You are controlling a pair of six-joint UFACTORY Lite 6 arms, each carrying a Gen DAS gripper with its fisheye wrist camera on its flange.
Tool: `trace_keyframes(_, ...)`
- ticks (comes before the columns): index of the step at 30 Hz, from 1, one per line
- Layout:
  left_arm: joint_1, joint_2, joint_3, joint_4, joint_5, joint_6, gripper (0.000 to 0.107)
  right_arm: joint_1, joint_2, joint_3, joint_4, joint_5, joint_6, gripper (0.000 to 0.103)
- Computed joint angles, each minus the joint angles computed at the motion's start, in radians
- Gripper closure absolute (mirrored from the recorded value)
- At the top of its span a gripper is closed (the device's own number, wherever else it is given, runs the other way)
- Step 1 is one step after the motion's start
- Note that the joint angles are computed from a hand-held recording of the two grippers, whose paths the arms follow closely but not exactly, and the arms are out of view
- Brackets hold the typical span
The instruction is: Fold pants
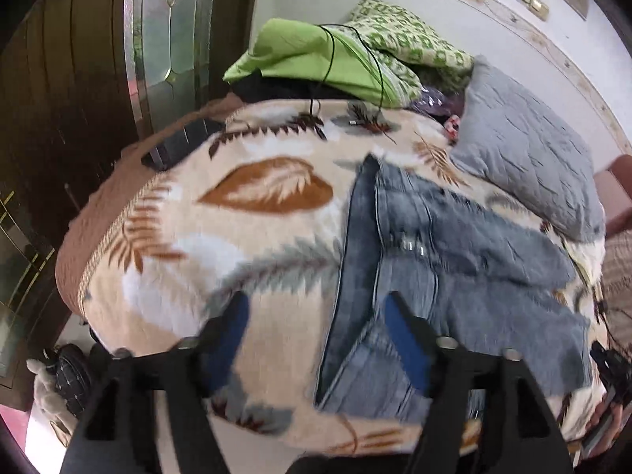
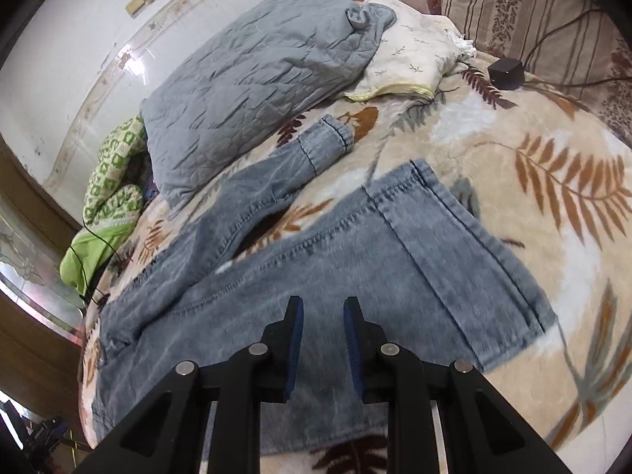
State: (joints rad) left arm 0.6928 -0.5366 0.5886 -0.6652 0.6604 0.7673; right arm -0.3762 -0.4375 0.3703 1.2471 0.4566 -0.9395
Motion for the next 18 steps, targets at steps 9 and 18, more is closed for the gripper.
trace_keyframes(9, -0.298, 0.502, 0.414, 0.089, -0.192, -0.273, 0.029, 0.073, 0.181, 0.167, 0.216, -0.075, -0.230, 0.024)
trace_keyframes(18, -0.462, 1.131, 1.092, 0.346, -0.081, -0.672, 0.029, 0.018, 0.708, 0.735, 0.031, -0.018, -0.071, 0.028)
